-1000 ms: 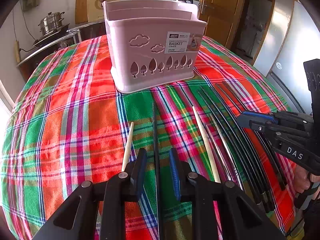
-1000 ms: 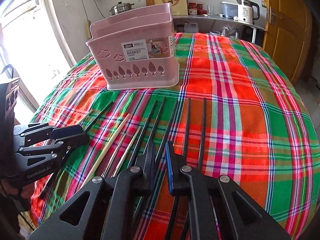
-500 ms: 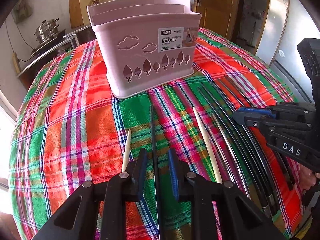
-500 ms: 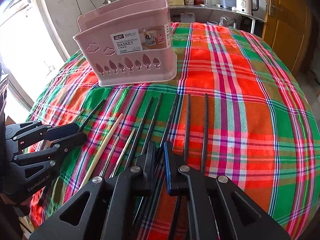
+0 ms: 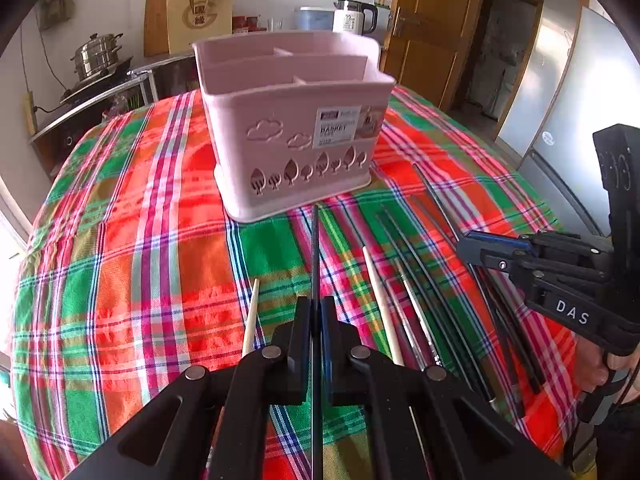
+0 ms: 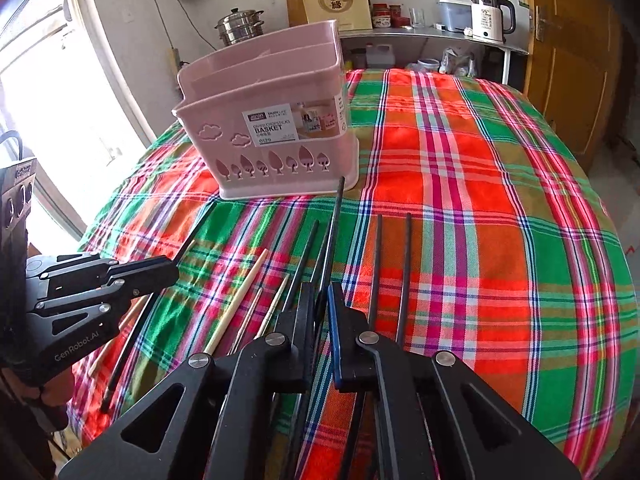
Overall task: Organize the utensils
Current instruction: 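Close the right tool on a black chopstick while the left tool grasps another black chopstick, then lift both held black chopsticks upright and carry them over the pink basket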
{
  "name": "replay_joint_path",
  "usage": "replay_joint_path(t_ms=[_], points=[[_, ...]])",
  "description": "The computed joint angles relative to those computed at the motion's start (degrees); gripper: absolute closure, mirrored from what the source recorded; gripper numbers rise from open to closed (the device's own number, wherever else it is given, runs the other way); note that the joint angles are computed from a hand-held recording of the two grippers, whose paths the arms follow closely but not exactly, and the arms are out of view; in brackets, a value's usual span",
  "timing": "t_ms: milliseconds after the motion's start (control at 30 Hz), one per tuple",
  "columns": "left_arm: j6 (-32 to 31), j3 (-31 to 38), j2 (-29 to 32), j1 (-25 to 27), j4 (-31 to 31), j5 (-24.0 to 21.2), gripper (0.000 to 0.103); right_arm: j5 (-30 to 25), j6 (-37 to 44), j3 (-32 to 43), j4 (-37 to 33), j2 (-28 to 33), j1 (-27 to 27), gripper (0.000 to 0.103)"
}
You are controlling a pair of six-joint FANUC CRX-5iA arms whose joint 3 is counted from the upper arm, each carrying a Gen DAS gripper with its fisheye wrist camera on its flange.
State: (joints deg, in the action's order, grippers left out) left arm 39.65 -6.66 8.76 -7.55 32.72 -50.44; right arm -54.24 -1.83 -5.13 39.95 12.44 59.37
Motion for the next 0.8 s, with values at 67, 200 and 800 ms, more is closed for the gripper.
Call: replay_joint_path(t_ms=[67,200,800], points=[[-1.19,-0.46,-1.2,0.3,1.72,0.01,0.098,0.32,-0.76,-0.63,1.55,-0.84,0.27,0.096],[-2.86,-1.13,-3.25,1.2,5.23,-0.57,0.098,0.32,-2.53,-1.75,5.12,-2.35,0.95,0.097],[-6.08,-0.94,-8.64,3.95,13.78,-0.99,0.098,-2.94,-7.18,-3.46,17.45,-6.9,3.62,0.098]])
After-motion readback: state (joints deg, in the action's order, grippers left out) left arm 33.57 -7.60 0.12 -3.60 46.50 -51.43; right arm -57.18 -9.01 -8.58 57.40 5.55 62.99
